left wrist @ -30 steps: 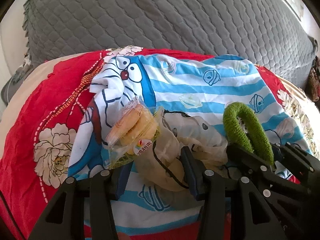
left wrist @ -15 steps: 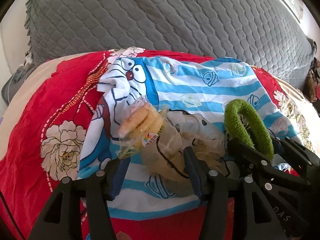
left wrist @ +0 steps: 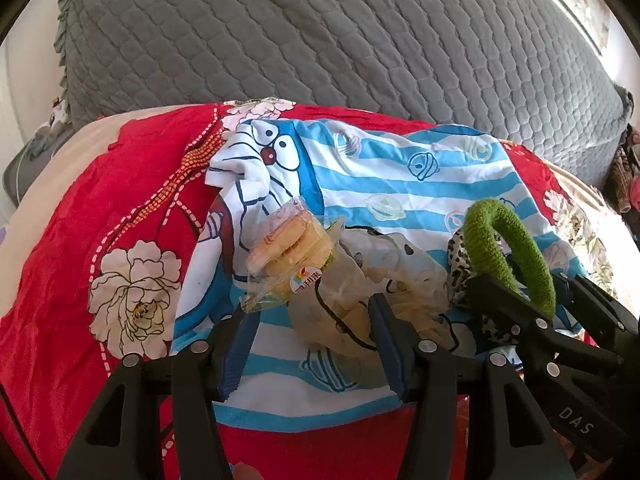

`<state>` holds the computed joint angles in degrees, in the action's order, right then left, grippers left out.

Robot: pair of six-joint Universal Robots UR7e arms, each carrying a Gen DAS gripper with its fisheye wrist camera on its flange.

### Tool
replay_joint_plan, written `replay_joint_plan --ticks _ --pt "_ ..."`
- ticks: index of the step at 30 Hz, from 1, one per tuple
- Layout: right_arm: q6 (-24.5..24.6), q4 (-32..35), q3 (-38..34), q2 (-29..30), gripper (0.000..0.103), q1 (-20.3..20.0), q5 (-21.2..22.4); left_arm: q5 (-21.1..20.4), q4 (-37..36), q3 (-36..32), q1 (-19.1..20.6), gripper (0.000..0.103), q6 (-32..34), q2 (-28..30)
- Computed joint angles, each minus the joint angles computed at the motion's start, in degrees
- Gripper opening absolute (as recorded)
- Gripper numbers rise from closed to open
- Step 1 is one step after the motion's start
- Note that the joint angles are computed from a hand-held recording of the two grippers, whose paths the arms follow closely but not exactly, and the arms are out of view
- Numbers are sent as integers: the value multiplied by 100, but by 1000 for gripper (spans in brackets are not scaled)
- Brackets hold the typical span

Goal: Organize objects
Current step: 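Open left tool on the bread packet while right tool releases the green ring, then withdraw both tools from the tray back over the bed cover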

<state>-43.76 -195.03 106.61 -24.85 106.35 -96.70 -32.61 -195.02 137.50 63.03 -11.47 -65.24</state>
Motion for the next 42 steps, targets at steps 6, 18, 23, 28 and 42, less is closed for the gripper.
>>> replay_joint_plan --ticks 6,18,23,28,42 --pt "43 35 -7 -15 58 -1 23 81 -42 71 -87 58 68 -79" --pt "79 45 10 -70 61 -8 96 117 -23 203 -158 59 -102 -181" --pt "106 76 34 -113 69 -6 80 114 -47 262 -204 69 -152 -190" --pt "143 77 67 -140 70 1 67 117 36 313 -239 70 -230 -273" --pt "109 111 290 -322 71 94 -96 362 263 552 -522 70 -549 -620"
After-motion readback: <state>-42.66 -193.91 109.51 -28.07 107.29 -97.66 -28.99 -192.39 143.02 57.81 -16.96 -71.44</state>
